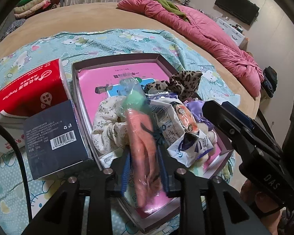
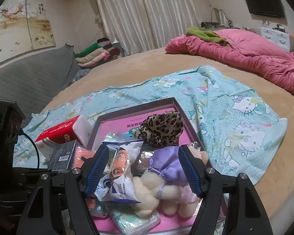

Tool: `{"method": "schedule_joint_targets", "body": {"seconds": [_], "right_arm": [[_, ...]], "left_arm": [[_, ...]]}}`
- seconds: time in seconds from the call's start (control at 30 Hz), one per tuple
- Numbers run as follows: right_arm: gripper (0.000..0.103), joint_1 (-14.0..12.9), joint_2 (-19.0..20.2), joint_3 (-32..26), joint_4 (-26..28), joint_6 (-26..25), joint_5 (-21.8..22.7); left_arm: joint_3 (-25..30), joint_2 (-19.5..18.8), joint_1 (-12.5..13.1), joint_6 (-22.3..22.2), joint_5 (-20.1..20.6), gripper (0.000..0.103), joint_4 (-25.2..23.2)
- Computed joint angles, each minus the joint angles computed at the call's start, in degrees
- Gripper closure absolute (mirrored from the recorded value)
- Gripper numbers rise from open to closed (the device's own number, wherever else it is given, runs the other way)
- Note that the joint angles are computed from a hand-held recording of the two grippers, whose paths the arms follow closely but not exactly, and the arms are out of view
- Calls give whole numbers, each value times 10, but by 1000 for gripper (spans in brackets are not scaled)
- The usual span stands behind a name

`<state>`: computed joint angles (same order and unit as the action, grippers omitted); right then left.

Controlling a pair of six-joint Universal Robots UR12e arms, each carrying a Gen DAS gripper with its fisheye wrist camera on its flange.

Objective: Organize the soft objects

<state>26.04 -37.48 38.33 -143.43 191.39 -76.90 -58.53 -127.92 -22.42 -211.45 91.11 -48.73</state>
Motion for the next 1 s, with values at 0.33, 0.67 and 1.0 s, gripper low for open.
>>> {"method": "schedule_joint_targets", "body": {"seconds": [0.33,0.67,1.0], "right_arm": [[25,2,-15,18,-18,21,-25],[25,11,-27,27,-28,35,-61],[22,22,-41,20,-23,41,-85]], "left_arm": [[-4,10,-2,4,27,56,2],[-18,31,-10,10,88,44,7],[-56,66,-16,0,127,27,22]]}}
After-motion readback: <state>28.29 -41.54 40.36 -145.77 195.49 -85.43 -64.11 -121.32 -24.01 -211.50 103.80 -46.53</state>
